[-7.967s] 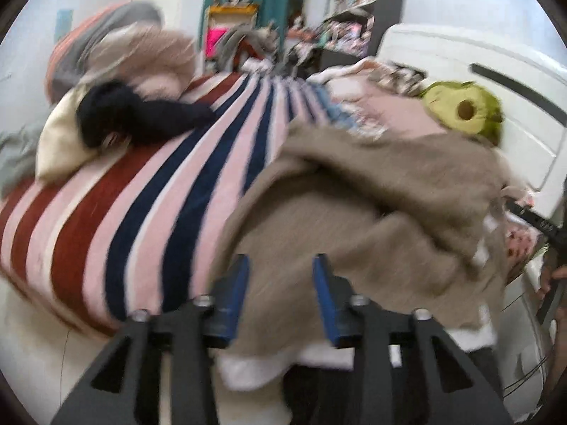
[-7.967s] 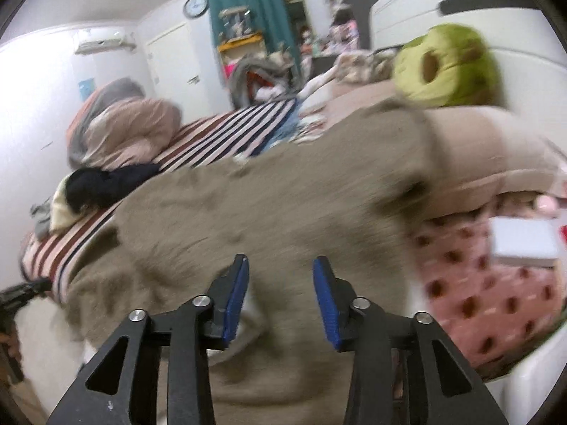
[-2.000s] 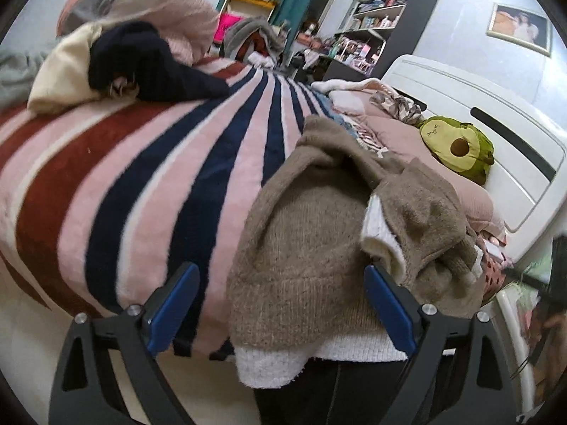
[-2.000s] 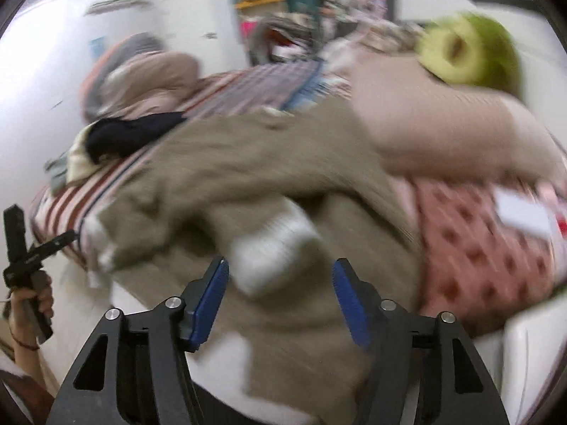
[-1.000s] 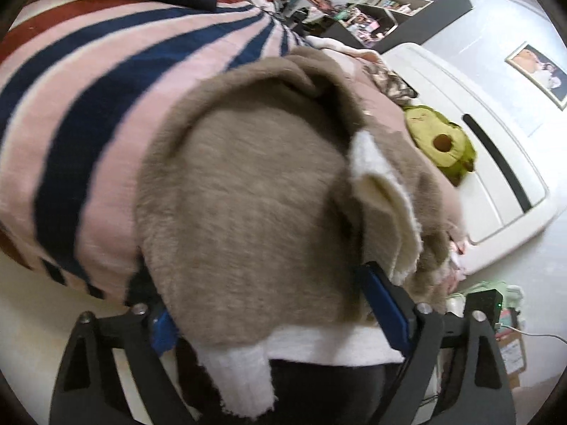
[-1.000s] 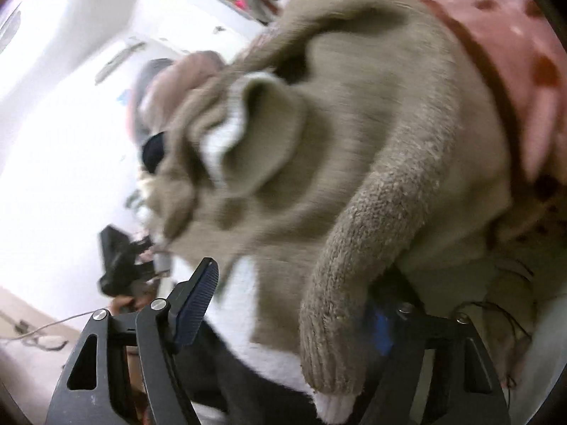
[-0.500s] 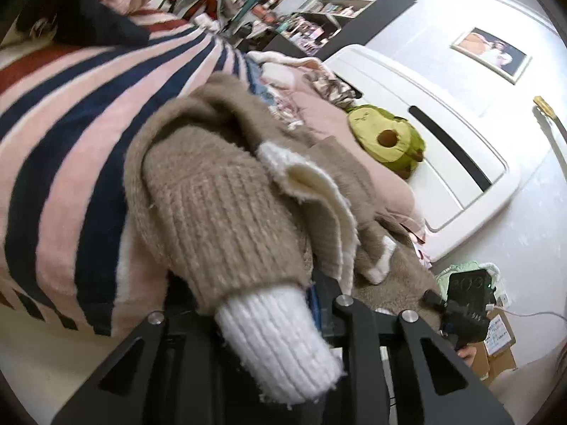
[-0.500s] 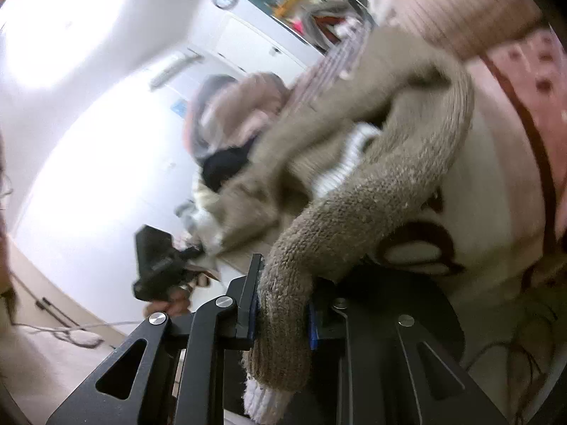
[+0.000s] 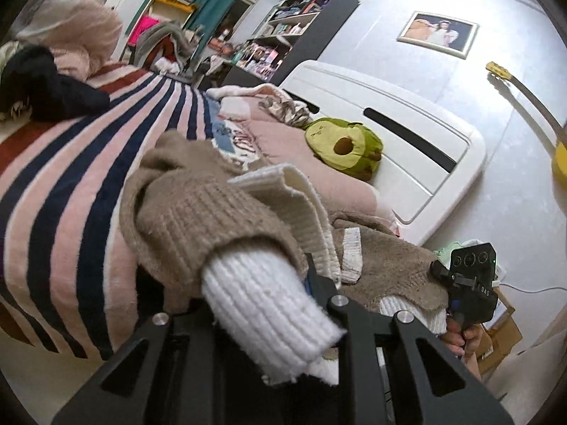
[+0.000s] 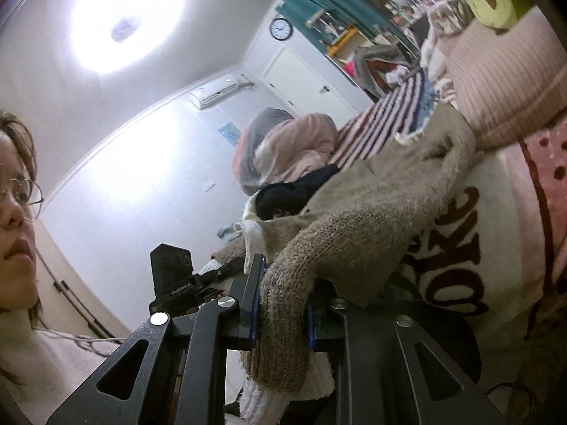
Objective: Fold small clothes
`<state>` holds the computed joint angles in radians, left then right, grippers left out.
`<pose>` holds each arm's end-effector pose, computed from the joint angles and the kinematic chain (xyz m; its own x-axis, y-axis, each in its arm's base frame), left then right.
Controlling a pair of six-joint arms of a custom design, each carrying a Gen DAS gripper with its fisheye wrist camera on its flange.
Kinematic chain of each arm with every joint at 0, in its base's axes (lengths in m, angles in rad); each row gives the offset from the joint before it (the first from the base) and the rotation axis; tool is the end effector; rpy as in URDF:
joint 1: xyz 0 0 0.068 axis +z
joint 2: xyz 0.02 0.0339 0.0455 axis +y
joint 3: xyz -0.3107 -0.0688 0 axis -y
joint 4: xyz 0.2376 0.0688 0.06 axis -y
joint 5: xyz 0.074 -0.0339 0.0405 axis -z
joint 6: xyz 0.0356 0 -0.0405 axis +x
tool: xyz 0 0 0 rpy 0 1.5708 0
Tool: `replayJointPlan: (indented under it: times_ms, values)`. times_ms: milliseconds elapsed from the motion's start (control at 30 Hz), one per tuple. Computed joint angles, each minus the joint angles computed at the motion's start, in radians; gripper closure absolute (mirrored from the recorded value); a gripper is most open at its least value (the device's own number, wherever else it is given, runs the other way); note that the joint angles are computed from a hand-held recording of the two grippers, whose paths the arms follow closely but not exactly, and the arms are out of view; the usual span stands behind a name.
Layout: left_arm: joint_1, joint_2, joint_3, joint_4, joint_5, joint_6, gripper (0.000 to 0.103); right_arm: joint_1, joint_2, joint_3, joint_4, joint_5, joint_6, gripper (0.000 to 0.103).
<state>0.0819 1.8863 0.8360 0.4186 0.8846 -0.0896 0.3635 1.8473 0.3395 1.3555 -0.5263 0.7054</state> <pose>0.3656 0.0024 0.1755 -0.6372 -0.1092 -0.7629 0.5155 0.6755 -0.5272 0.2584 0.1174 0.1632 -0.6082 0.3684 -0.7031 -0.4955 0.5159 0.6989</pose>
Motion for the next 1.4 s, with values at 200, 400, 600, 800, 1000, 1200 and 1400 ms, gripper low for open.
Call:
replayJointPlan:
  times_ms: [200, 400, 600, 800, 1000, 1200, 1400]
  values:
    - [0.036, -0.126, -0.106, 0.032, 0.049, 0.016, 0.087, 0.045, -0.066, -0.051, 0.043, 0.032, -0.026, 0.090]
    - [0.078, -0.282, -0.185, 0.048, 0.155, 0.002, 0.087, 0.109, -0.182, -0.092, 0.033, 0.056, -0.080, 0.090]
    - [0.063, -0.330, -0.115, -0.004, 0.114, -0.027, 0.086, 0.112, -0.321, -0.075, -0.099, 0.082, -0.135, 0.090]
    - [0.018, -0.202, 0.051, 0.002, -0.016, -0.099, 0.086, -0.018, -0.240, 0.019, -0.131, 0.097, -0.067, 0.090]
    - [-0.054, -0.032, 0.281, -0.091, -0.173, -0.097, 0.086, -0.114, -0.143, 0.204, -0.304, 0.107, -0.060, 0.090]
    - [-0.120, 0.158, 0.548, -0.251, -0.311, -0.055, 0.086, -0.189, 0.018, 0.404, -0.445, 0.096, -0.027, 0.090]
    - [-0.146, 0.323, 0.777, -0.391, -0.373, -0.048, 0.086, -0.221, 0.123, 0.546, -0.587, 0.128, -0.021, 0.090]
